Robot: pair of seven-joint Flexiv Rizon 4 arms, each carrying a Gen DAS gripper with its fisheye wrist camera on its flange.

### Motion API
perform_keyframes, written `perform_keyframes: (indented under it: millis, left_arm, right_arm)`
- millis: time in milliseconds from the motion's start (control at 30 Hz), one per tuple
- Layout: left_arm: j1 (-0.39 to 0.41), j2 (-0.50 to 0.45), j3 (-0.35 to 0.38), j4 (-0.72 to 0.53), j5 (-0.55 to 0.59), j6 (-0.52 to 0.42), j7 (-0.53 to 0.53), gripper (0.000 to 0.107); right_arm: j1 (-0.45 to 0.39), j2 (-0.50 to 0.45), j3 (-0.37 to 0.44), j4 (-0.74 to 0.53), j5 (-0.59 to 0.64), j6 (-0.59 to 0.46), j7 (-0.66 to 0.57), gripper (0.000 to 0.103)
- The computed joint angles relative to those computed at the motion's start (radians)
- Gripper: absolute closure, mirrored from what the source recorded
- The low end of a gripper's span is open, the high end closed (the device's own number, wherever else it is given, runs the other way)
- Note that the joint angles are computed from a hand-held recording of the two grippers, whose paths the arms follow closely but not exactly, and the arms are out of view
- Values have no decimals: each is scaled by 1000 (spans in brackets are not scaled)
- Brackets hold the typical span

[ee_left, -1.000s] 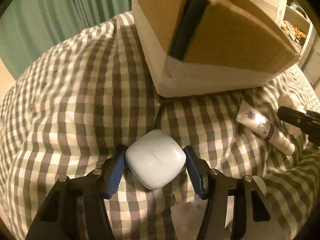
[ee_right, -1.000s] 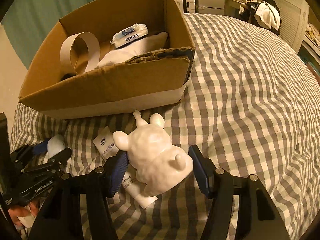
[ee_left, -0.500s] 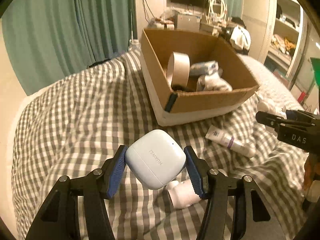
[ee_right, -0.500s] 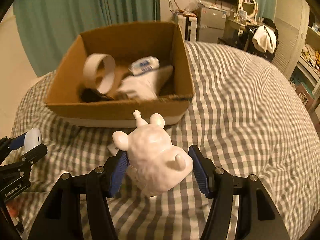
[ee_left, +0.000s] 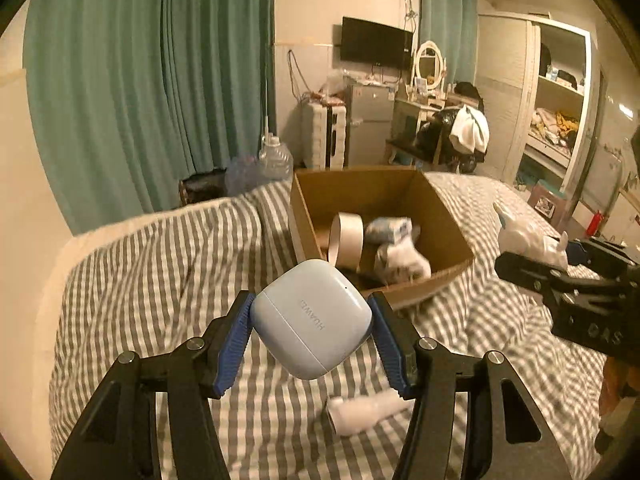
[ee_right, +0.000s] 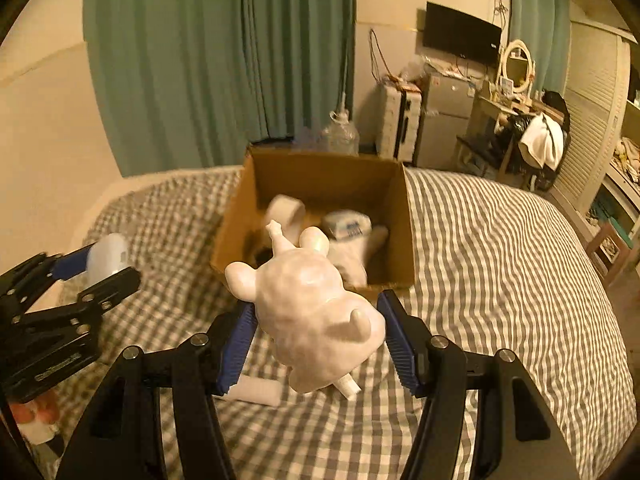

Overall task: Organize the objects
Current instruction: 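Carry the earbud case and white figurine over the box, then open both grippers to drop the earbud case and figurine into the box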

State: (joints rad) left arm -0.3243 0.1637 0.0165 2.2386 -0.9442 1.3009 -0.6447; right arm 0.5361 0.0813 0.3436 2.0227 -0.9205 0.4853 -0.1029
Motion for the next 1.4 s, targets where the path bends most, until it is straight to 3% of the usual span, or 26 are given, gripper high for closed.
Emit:
perform_keyframes:
  millis: [233, 567, 700, 900, 1067, 1133, 1200, 1267, 1400]
  left_arm:
    - [36, -109, -40, -145, 40, -33, -46, 48]
    - [97, -361, -151, -377, 197, -5, -116, 48]
    - [111, -471, -181, -496, 295, -32, -191, 48]
    - [126, -582, -220, -603, 400, -32, -224, 48]
    - [141, -585, -229, -615, 434, -107, -243, 45]
    - [138, -565, -226, -599, 444, -107, -246, 27]
    - [120, -543, -205, -580, 476, -54, -270, 17]
    - [113, -519, -193, -562, 497, -34, -294, 17]
    - [121, -447, -175, -531, 502, -85, -350, 16]
  right_arm:
    - [-28, -18, -33, -41, -42, 51, -27, 43]
    - [-157, -89, -139, -17, -31, 306, -7, 43]
    - [-191, -114, -162, -10, -13, 376, -17, 43]
    - [-226, -132, -189, 28, -73, 473, 54, 43]
    - [-252, -126, -202, 51, -116, 529, 102, 41]
    - [-261, -111, -200, 60, -130, 541, 122, 34]
    - [-267, -85, -193, 67, -148, 533, 145, 29]
    - [-269, -58, -178, 64, -143, 502, 137, 28]
    - [-252, -8, -134, 36, -119, 393, 96, 28]
